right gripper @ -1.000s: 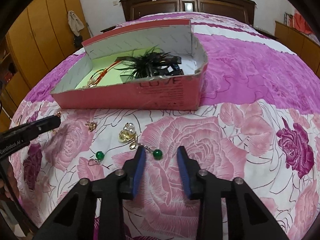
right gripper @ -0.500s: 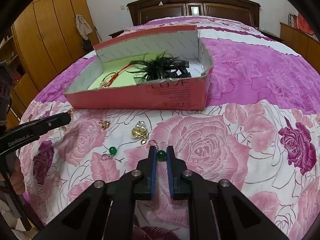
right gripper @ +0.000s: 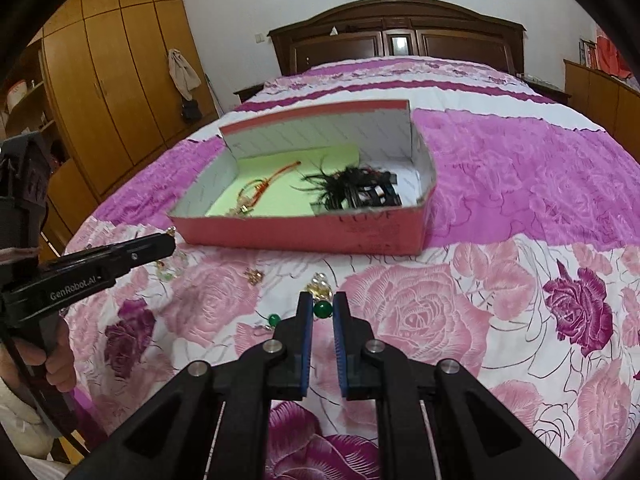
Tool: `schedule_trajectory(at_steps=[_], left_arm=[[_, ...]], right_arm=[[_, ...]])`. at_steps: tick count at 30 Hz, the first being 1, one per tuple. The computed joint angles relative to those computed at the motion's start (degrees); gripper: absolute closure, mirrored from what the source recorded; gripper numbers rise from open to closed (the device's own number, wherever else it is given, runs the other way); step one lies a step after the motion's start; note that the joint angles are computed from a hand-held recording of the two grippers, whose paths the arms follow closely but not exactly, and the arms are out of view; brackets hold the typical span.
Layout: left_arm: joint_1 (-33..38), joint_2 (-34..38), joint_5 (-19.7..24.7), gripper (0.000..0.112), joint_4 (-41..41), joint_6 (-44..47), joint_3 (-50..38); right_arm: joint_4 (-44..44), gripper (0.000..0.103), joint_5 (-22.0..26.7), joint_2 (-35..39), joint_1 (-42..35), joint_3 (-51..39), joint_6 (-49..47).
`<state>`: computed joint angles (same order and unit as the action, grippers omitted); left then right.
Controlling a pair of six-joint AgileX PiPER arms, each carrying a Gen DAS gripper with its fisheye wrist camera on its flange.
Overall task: Organize jewelry
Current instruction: 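Close the left tool on the pearl earring while the right tool grasps a green-bead earring, then carry the pearl earring in the left tool and green-bead earring in the right tool into the box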
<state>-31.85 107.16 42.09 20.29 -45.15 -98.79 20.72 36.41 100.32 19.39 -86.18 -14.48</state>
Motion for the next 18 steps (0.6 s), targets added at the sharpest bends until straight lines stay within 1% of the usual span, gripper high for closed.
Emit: schedule_trajectory(at_steps=[10, 18], left_arm=[[0.0, 0.99, 0.95, 0.105, 1.27, 0.66, -3.0], [1.48, 3.95, 2.37, 0.106, 1.29, 2.8, -8.65]], right_arm=[[-0.47, 0.092, -0.04, 0.21, 1.22, -3.19, 1.07], [-2.89, 0.092, 0.74, 2.85, 1.49, -9.39, 3.83]])
